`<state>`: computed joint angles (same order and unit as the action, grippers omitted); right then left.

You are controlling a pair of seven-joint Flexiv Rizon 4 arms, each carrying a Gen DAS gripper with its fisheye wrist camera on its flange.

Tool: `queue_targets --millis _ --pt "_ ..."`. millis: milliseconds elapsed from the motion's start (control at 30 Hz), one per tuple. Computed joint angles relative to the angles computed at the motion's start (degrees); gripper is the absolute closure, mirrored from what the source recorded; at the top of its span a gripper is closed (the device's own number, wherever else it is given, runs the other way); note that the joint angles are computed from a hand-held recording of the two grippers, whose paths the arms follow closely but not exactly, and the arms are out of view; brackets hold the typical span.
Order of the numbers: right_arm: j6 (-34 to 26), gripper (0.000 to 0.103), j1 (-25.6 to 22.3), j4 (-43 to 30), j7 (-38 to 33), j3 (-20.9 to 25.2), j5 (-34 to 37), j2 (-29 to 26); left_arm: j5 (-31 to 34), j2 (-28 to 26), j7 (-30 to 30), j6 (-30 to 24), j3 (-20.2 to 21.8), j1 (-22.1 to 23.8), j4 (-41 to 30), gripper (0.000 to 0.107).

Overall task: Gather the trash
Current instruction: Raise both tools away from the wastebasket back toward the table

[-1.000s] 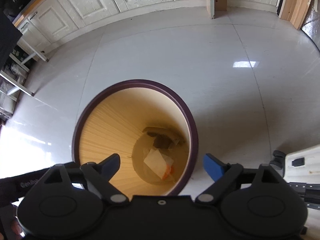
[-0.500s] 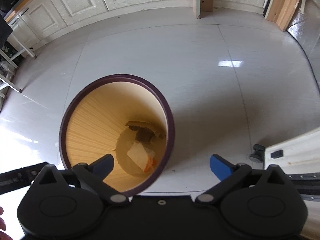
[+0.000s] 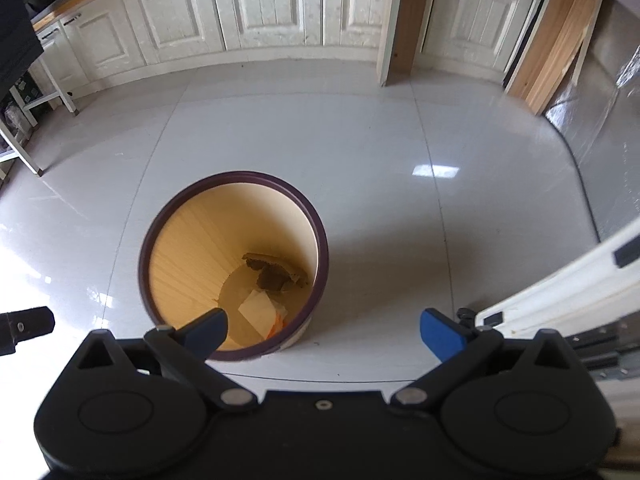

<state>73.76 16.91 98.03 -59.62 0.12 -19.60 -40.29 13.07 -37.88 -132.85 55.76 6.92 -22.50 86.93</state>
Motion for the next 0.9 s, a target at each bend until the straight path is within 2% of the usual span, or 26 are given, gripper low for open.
queue_targets --millis 200,367,567,733,900 --pt "2.45 0.0 2.39 6.91 2.67 -2.75 -2.75 7.18 3.58 5.72 -3.17 0.93 1.62 -1.94 4.25 0.004" --pt "4.4 0.0 3.76 12.18 5.73 -4.61 -6.56 12.85 7.27 10.69 -5.95 1.39 1.28 -2.74 7.75 0.004" --pt "7.92 0.0 5.74 18.9 12.46 -8.22 -14.68 19.75 11.99 16.18 -10.22 1.85 0.39 -3.12 10.94 0.004" --pt "9.73 0.0 4.78 22.5 18.04 -8.74 -22.52 24.77 16.82 20.95 -14.3 0.26 -1.28 -3.37 12.3 0.004" --pt "10.47 0.0 2.46 24.71 22.56 -7.01 -28.53 29.35 21.6 25.3 -18.45 -1.33 -3.45 -2.94 13.06 0.004"
